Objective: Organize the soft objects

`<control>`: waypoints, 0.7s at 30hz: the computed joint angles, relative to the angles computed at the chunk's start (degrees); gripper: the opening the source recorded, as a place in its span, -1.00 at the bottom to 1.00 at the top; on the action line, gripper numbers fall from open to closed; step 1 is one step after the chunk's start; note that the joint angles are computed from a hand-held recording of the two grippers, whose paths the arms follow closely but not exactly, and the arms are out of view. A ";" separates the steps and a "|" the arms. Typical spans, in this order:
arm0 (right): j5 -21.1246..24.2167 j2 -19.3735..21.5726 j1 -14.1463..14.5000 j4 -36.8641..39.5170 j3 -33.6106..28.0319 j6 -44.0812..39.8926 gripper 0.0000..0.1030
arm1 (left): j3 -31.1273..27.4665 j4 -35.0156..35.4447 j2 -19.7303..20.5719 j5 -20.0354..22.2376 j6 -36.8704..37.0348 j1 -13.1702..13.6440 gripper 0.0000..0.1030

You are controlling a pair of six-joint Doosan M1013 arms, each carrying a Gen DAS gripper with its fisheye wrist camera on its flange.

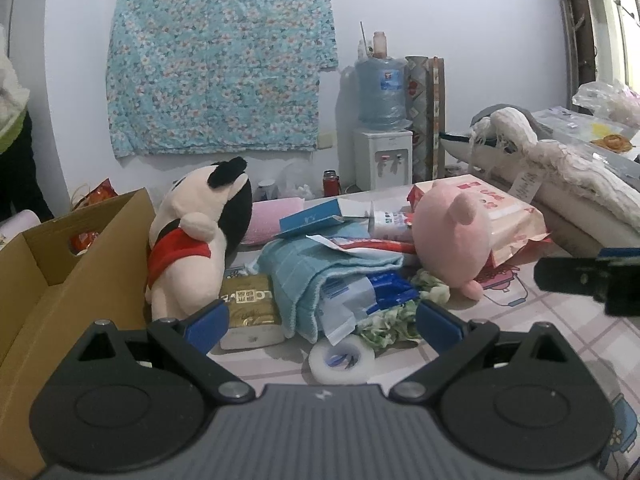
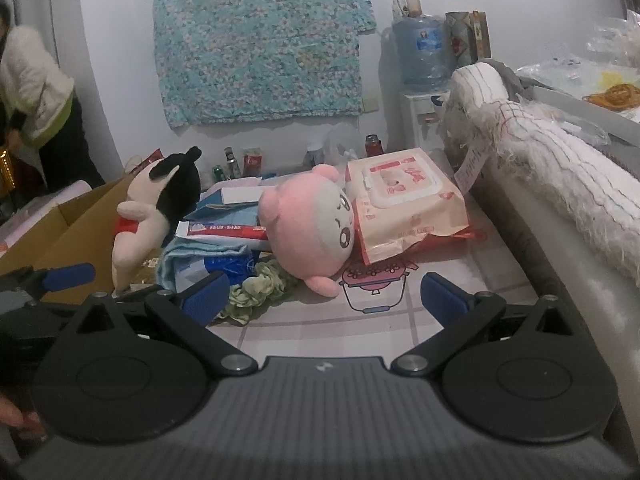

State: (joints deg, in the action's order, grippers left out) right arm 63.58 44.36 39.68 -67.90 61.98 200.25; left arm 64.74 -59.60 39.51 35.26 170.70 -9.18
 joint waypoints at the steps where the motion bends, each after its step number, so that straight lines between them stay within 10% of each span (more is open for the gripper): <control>1: -0.12 0.01 -0.02 0.23 -0.01 -0.11 0.98 | -0.01 -0.15 -0.01 0.21 0.14 0.03 0.95; 21: 0.13 0.31 -0.17 1.08 -0.39 -0.90 0.98 | -0.92 1.72 0.31 1.58 -3.44 0.28 0.95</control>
State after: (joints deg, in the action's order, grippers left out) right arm 63.72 44.67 39.51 -66.82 61.60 199.35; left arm 63.82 -57.88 39.82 36.85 167.26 -8.90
